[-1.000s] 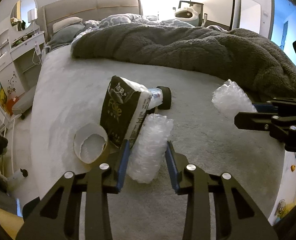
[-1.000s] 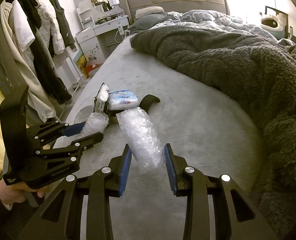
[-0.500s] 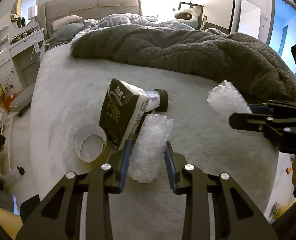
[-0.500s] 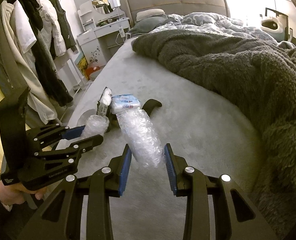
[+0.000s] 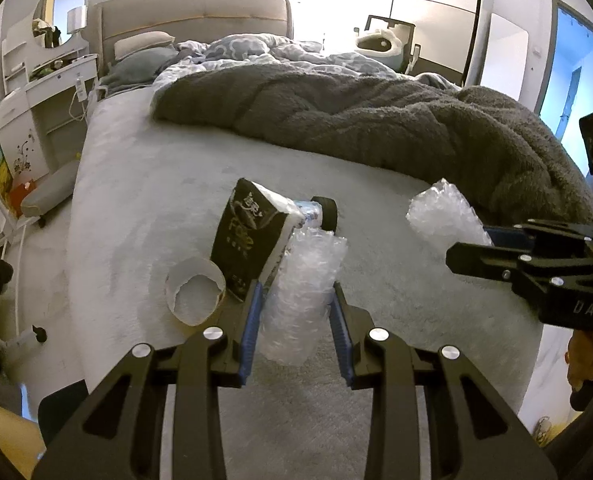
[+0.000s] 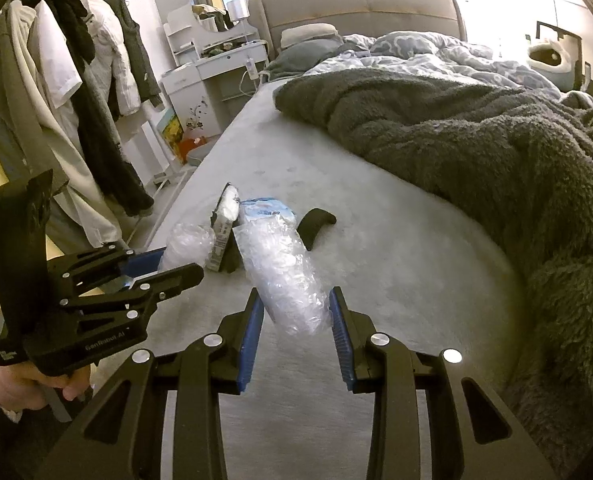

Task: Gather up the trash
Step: 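Lift both bubble-wrap pieces off the bed, then carry both bubble-wrap pieces off the bed over the black bin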

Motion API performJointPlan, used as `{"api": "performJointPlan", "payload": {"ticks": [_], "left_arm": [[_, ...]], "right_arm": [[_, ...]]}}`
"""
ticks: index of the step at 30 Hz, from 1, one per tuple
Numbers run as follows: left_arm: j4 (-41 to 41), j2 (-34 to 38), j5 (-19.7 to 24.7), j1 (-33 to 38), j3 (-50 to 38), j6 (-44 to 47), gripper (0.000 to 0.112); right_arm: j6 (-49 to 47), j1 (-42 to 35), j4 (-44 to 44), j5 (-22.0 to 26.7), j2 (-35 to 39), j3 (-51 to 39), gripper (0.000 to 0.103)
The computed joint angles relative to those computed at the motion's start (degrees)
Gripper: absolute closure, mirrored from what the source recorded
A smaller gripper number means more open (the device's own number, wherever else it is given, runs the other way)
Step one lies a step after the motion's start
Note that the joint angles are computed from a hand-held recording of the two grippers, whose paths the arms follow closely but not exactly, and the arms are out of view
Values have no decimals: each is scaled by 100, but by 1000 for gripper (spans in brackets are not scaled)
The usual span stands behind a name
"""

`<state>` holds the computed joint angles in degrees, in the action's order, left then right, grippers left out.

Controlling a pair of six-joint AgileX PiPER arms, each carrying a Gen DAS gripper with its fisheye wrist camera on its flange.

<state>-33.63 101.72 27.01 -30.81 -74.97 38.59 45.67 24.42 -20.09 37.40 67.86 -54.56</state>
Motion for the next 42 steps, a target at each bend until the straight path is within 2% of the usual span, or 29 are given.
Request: {"api": "performJointPlan", "payload": {"ticks": [13, 23, 34, 42], "left_arm": [[277, -252, 76, 138, 6, -418, 77], [304, -409, 163, 537, 58, -508, 77], [54, -576, 367, 1065, 108, -177, 77], [166, -717, 409, 1368, 190, -85, 77]], "right_arm": [[38, 175, -139, 41, 84, -268, 69], [178, 466, -339, 81, 419, -712, 69], [320, 930, -586, 330, 997, -1541, 69], [283, 1145, -612, 504, 1367, -2080, 69]]}}
